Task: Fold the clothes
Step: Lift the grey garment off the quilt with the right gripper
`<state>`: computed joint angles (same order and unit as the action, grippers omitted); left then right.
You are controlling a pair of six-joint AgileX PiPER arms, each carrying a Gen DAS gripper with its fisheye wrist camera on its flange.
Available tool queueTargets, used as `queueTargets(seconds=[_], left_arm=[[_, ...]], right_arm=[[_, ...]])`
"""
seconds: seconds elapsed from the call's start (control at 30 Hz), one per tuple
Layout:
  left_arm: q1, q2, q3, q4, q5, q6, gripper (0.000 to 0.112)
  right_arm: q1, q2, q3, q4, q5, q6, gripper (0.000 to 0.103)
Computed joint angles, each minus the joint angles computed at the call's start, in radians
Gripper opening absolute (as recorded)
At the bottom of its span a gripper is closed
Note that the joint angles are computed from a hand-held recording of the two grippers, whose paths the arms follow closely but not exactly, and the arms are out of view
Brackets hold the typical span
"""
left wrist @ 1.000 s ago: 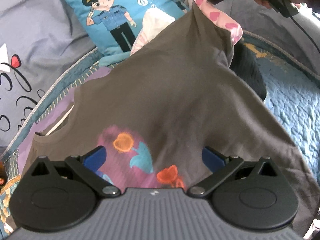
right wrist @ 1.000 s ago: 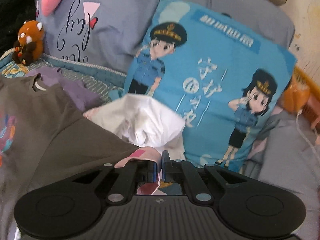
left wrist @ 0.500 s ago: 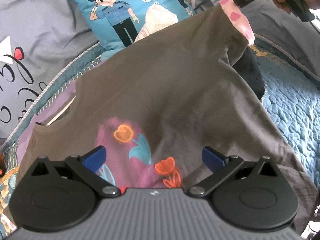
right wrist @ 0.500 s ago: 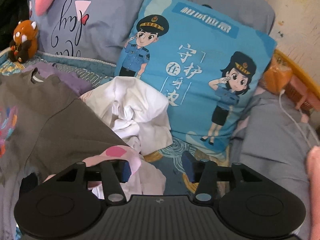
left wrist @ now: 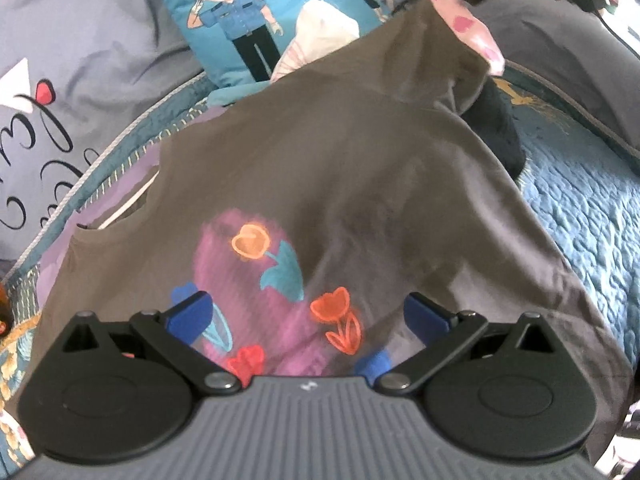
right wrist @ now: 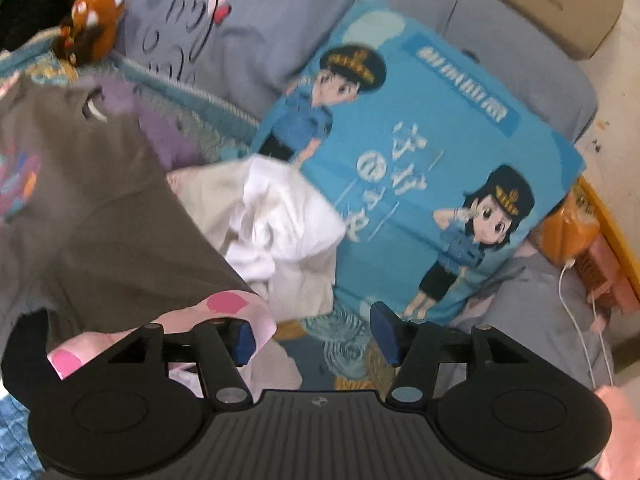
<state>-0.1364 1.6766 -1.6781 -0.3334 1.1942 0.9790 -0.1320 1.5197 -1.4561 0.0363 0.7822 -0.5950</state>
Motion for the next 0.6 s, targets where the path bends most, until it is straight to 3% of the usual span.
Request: queueTargets(seconds=[0.13,0.3,0.6], left_arm=[[-0.015,0.01,-0.018,-0.004,0.014,-0.028,0.103],[-0.04,-0.004,0.0,0.011,-0.001,-0.015,0.103],[-0.046,-0.013,-0.001,0.014,0.008,-0.042,0.103]], right_arm=[[0.009,0.015,-0.005,-0.03,0.005,-0.002,0.059],[-0.007,-0.019,0.043,-0.026,-0.05,-0.034,0.085],[-0.114,-0.027,-0.006,0.188,0.06,-0.136,0.088]])
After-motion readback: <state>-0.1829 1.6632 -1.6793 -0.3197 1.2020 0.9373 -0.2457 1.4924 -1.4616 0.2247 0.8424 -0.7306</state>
